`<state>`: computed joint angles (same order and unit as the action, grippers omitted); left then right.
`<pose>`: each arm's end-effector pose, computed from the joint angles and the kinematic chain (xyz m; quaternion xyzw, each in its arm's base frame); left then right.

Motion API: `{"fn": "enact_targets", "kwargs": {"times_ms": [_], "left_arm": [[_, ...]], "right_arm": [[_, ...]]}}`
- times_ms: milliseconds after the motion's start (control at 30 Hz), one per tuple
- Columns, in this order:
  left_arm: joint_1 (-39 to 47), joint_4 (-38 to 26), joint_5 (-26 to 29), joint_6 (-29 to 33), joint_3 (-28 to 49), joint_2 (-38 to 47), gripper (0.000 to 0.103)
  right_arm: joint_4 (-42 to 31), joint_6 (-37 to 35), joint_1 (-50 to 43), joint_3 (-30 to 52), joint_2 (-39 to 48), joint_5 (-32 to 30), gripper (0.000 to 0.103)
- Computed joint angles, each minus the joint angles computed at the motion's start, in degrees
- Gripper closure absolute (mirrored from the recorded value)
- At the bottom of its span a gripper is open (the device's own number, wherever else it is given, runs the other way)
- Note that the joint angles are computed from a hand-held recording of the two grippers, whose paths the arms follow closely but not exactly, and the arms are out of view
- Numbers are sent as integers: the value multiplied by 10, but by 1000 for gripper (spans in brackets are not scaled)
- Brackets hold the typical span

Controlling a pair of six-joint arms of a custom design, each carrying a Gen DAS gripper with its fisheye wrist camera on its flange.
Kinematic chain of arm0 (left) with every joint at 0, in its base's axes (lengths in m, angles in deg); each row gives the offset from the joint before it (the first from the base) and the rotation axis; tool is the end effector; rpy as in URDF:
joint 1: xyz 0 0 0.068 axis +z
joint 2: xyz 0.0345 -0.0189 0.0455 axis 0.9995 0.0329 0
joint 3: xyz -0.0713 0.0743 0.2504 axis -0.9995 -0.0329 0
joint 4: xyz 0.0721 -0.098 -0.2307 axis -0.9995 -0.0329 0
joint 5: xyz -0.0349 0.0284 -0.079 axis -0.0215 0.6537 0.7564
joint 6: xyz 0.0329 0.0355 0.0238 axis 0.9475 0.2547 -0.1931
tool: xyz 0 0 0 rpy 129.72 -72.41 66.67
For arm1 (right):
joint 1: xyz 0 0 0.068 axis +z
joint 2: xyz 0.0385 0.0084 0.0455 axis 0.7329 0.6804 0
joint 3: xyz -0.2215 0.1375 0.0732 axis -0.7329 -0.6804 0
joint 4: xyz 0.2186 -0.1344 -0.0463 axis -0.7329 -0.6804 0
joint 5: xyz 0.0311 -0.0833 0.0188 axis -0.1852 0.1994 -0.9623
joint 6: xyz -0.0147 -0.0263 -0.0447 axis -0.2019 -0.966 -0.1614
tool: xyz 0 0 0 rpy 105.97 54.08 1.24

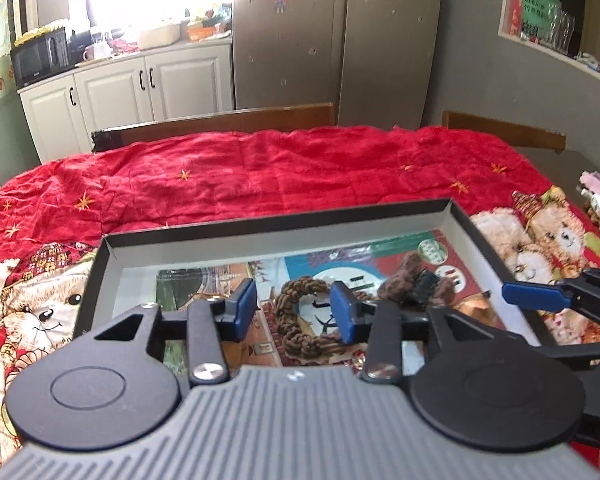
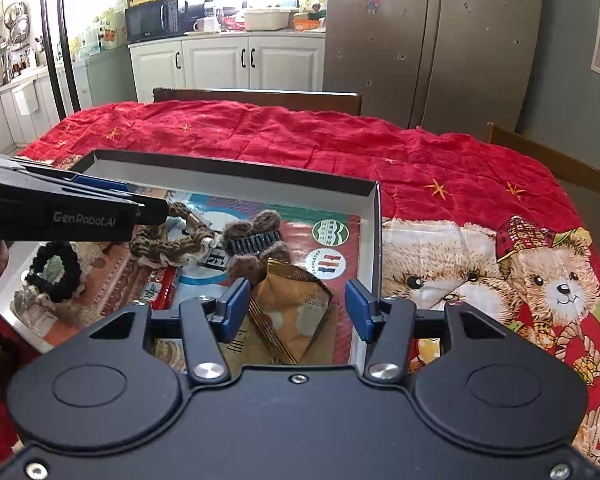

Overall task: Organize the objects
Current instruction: 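Carry the rope ring and paper packet into the black box and open both tools, then grasp the brown fuzzy claw clip with the left tool while the right tool grasps a blue binder clip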

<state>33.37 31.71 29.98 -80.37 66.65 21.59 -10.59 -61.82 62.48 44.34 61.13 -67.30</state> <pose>0.2053 -0.2485 0.1939 -0.0854 0.9042 0.0241 0.4178 0.2535 0.0783 0.1790 -0.2776 0.8691 0.1134 0.3933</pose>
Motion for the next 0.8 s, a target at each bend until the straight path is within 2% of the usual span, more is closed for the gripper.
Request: {"fn": "enact_targets", "kwargs": {"times_ms": [200,367,633,800], "left_arm": [[-39,-37,-43,-20,1,-32,37],[-83,-93,-78,-69,-6,-66,36],[-167,-236,-124,-216,-17,-105,35],[-231,-340,-137,-322,-7,-95,32]], "right_arm": [[-32,-8,0,-20,-67,-5,52],[-87,-14,-3,-38,-141,-20,52],[-215,-48,-8,-69,-283,-54,53],[-297,-59,-2,-83,-373,-67,53]]}}
